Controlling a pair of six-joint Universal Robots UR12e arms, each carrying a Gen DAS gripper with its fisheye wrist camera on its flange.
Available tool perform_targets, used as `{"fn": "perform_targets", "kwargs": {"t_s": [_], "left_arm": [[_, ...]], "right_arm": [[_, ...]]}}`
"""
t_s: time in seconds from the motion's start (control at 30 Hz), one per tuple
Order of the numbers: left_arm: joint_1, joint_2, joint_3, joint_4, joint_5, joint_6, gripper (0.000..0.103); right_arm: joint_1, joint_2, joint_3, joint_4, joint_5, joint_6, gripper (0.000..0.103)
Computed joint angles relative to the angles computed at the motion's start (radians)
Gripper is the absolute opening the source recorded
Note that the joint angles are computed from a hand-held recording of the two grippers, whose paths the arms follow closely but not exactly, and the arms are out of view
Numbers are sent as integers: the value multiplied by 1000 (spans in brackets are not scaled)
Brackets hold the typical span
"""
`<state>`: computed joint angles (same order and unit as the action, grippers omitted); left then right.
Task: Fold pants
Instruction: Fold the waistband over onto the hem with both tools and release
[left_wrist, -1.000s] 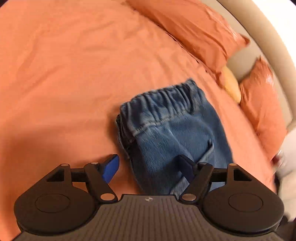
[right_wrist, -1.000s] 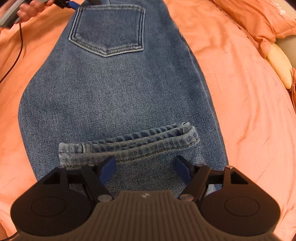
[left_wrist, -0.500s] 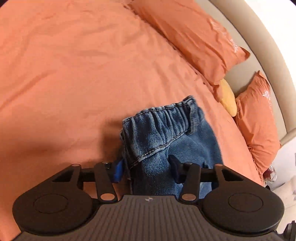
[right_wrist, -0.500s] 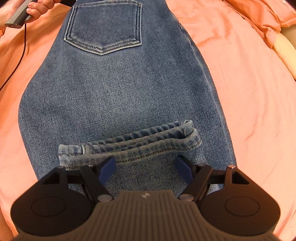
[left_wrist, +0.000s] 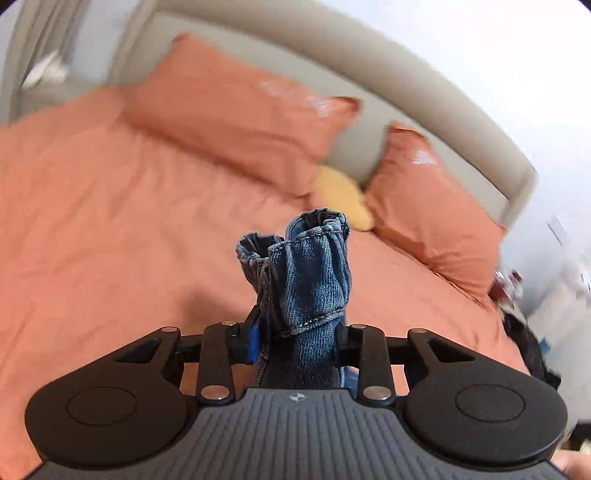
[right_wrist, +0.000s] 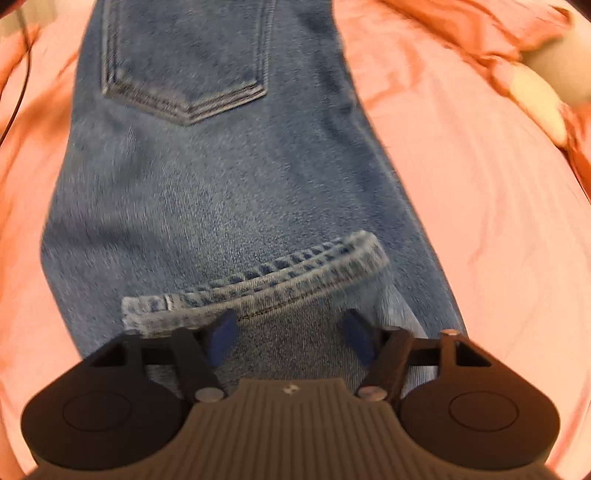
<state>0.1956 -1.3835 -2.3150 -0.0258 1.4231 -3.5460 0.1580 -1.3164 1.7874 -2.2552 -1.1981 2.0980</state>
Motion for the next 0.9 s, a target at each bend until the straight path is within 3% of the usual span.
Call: {"fn": "perform_targets", "kwargs": {"t_s": [0.13,0.23,0.4,0.5,0.73,0.9], "left_arm": [[-130,-1,63,-42,120,66,36],[-232,-23,114,-66,210,120,35],[-399,-96,195,-85,342,227,35],[-480,-155,238,-105,385,306,35],[-612,-313,330,-186,429,409,34],[-663,-377,335,-247,416,486,35]], "right_arm": [[-68,-51,32,14,78,117,52],[-116,-99,73,8,98,147,53],[-195,-168,137,-26,102,231,53],[-239,-196,171,-48,114,268,54],[-328,-237,225,-49,134,296,54],[-374,-243,241,-27,134,317,54]]}}
